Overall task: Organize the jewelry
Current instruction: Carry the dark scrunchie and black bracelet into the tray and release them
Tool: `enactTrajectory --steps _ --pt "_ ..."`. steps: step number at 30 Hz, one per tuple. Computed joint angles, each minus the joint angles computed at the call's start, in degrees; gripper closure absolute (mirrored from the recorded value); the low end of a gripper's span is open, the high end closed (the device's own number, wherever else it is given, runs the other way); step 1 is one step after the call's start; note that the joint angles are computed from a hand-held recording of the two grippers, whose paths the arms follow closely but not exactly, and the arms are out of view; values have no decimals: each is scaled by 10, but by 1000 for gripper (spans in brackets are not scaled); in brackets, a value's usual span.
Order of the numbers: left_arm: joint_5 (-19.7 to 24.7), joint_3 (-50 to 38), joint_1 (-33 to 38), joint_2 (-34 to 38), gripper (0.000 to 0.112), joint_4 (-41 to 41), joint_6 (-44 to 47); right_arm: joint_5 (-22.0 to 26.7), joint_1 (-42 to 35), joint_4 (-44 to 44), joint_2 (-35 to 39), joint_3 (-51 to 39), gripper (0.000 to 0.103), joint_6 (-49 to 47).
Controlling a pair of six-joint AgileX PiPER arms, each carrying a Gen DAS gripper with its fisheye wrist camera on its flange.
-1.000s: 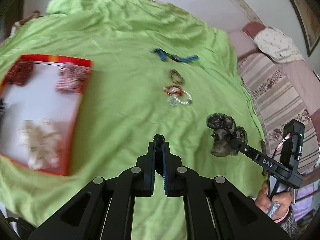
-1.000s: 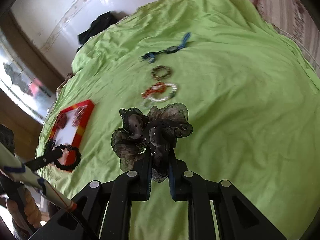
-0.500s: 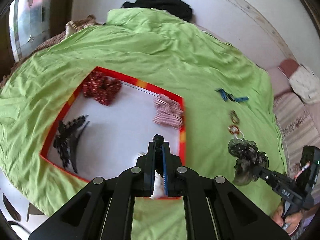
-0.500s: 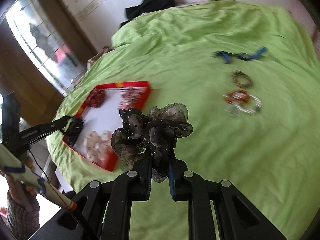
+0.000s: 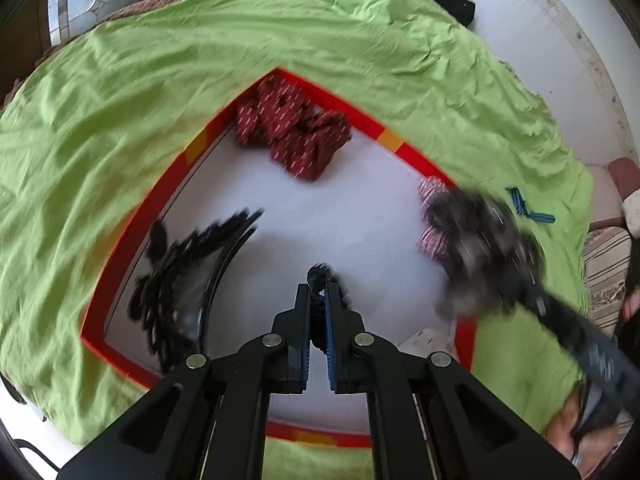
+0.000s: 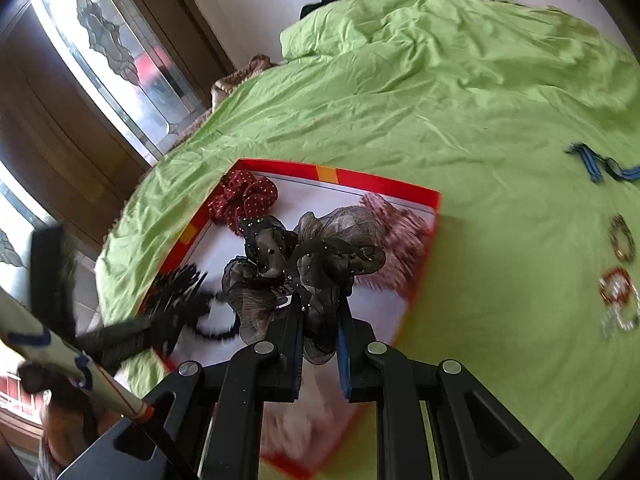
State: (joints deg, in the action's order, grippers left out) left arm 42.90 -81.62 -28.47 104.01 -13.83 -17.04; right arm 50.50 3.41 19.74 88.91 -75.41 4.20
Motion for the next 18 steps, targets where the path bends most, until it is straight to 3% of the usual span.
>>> enactTrajectory --steps 5,9,12,14,18 --pt "2 40 -7 -32 106 28 -24 -6 23 22 75 -36 88 10" --pt "-2 80 -9 -67 106 50 -49 -11 44 46 91 -27 87 -2" --pt "-16 110 -10 -97 100 74 -77 -14 54 58 86 -19 67 -15" --pt "-16 116 -13 -110 90 83 -92 -21 70 27 66 -16 51 -2" --pt "-18 126 -34 -148 73 122 -140 -15 73 -9 10 0 44 2"
